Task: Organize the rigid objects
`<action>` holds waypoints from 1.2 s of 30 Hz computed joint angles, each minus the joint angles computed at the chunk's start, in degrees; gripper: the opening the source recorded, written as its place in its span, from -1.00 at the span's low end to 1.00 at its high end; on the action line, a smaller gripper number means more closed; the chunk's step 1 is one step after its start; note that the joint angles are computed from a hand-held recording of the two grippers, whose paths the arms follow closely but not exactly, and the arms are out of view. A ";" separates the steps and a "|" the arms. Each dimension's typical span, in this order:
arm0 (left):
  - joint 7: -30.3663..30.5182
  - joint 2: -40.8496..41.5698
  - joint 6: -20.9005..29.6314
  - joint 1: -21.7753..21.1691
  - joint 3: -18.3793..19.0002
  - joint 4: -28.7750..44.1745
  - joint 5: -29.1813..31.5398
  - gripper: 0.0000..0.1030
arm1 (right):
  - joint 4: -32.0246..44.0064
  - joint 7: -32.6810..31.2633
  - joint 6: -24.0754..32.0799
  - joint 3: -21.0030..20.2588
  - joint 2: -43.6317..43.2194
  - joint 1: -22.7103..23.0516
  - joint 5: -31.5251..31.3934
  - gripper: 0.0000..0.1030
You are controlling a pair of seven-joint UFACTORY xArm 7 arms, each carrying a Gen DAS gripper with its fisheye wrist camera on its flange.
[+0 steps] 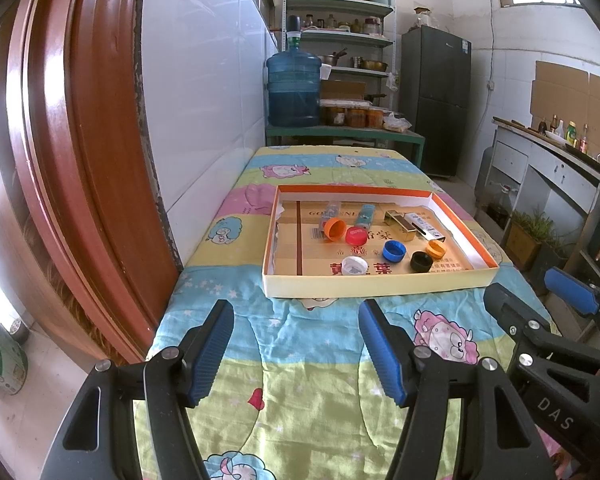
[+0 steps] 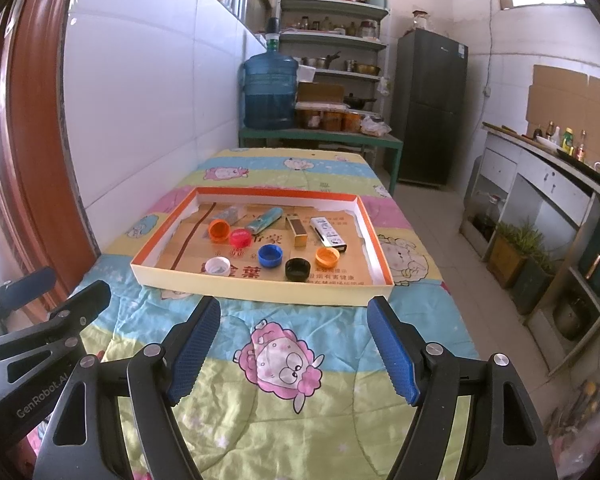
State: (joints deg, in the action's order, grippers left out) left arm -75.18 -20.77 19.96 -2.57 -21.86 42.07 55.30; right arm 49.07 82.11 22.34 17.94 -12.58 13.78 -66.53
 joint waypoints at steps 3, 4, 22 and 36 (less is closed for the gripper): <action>0.09 0.00 0.01 -0.09 0.10 -0.01 -0.05 0.27 | 0.06 -0.02 -0.01 0.04 0.14 -0.03 -0.04 0.50; 0.06 -0.01 -0.03 -0.07 0.11 -0.02 -0.02 0.27 | 0.03 0.01 0.03 0.03 0.10 0.01 -0.09 0.50; -0.66 0.11 0.24 -0.48 -0.14 -0.21 0.34 0.27 | 0.11 0.13 0.05 -0.22 0.55 0.44 -0.43 0.50; -0.46 0.35 0.11 -0.78 0.35 -0.18 0.33 0.27 | 0.30 0.17 0.21 -0.46 0.78 0.79 -0.56 0.50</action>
